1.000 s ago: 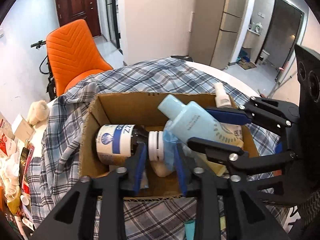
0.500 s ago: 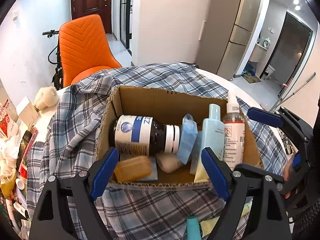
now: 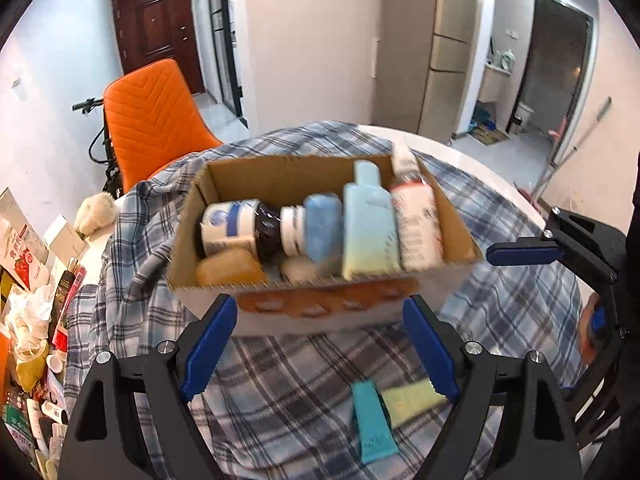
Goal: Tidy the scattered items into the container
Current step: 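Close the right gripper on the pale green tube, then lift the green tube upright with the right gripper over the box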
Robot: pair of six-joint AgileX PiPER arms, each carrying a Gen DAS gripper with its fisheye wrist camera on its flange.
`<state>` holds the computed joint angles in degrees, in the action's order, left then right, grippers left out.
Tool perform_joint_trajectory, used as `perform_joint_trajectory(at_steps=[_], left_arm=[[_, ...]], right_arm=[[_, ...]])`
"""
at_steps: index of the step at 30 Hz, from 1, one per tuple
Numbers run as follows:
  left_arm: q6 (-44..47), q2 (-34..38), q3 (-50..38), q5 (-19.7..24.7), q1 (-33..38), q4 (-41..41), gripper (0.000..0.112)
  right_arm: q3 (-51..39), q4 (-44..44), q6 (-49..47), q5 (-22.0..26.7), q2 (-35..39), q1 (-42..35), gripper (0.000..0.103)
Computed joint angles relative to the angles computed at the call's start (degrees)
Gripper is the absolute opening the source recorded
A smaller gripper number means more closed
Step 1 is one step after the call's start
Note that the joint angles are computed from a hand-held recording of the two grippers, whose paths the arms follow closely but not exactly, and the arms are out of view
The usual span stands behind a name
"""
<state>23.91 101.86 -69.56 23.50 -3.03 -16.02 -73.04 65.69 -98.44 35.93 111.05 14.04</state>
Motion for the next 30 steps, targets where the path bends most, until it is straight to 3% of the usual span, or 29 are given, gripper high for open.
perform_joint_trajectory(at_steps=[3,8,13,15,19,24,30], left_arm=[[1.6,-1.6,3.7,-1.7,-1.8,0.9,0.087],[5.3,-0.7,5.2,0.1,-3.4,-1.7,0.087],[5.3,1.9,4.6,0.5,-3.1,-2.5,0.087],[5.6,2.4,4.8,0.3,-3.0,-2.9,0.087],[5.3,2.9,5.3,-0.1,-2.8,-2.1,0.087],[3.6,4.0,5.6,-0.9,-3.4,-0.2,0.087],[3.8,4.4,6.6,-1.8,-5.1,0.4,0.087]], right_arm=[[2.3,-0.7,-1.5,-0.3,-0.2,0.0,0.086],[4.7,-1.2,-3.2,-1.9,0.2,0.3,0.085],[4.0,-3.4,0.7,-1.4,2.7,-0.2,0.055],[3.6,-4.5,1.3,-1.9,3.9,-0.1,0.049],[3.2,-4.8,2.0,-2.6,4.8,-0.1,0.041],[0.5,-11.2,10.5,-2.4,6.4,0.3,0.034],[4.3,-10.5,10.0,-4.2,3.5,1.2,0.023]])
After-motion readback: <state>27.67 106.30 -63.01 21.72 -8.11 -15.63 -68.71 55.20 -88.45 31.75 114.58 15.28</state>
